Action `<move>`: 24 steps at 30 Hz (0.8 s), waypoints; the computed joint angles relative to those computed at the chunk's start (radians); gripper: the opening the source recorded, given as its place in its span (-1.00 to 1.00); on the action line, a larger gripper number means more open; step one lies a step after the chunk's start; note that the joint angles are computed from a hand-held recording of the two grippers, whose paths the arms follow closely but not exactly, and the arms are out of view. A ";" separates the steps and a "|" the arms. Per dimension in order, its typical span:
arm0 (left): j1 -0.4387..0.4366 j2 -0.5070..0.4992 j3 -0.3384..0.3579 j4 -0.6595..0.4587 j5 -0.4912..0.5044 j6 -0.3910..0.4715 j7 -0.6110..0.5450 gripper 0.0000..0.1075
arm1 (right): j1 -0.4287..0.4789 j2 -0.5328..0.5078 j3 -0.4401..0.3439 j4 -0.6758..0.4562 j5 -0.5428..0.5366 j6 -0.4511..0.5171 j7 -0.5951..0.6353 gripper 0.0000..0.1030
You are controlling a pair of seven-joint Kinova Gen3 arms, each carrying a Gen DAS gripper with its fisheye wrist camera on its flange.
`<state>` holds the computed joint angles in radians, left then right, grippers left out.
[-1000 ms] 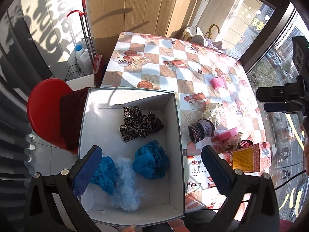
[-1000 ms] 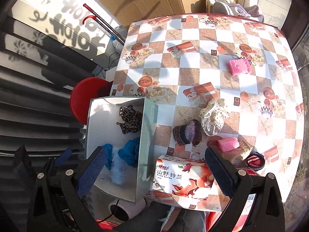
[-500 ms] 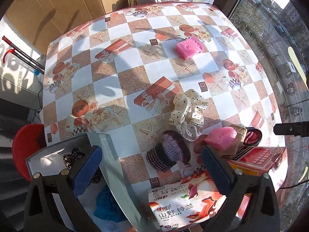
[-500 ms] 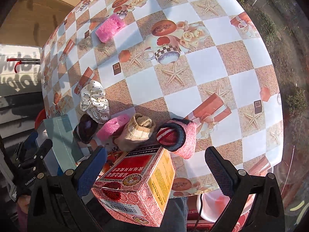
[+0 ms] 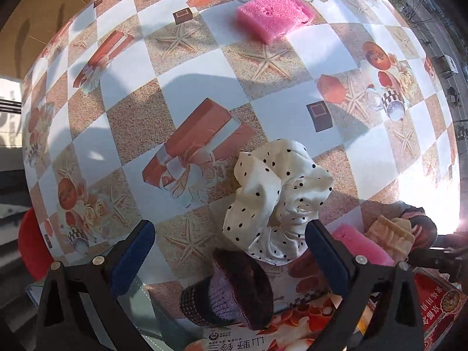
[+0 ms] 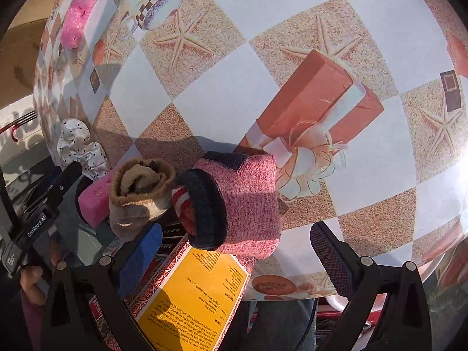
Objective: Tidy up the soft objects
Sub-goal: 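Move both tools back over the pile toward the polka-dot scrunchie and pink knit items, then grasp the polka-dot scrunchie with the left tool while the right tool grasps the pink knit sock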
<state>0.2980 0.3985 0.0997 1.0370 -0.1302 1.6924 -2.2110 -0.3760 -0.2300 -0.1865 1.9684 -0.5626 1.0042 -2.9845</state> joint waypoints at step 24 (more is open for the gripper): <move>-0.104 -0.182 0.020 0.041 0.184 -0.045 -0.128 -0.66 | -0.002 -0.054 -0.221 -0.277 0.451 0.337 -0.434 -0.29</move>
<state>0.1945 0.2166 0.1201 1.0777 0.0539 1.6476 -2.3388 -0.3781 -0.2835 -0.4077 1.6912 -0.1120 1.3411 -3.4185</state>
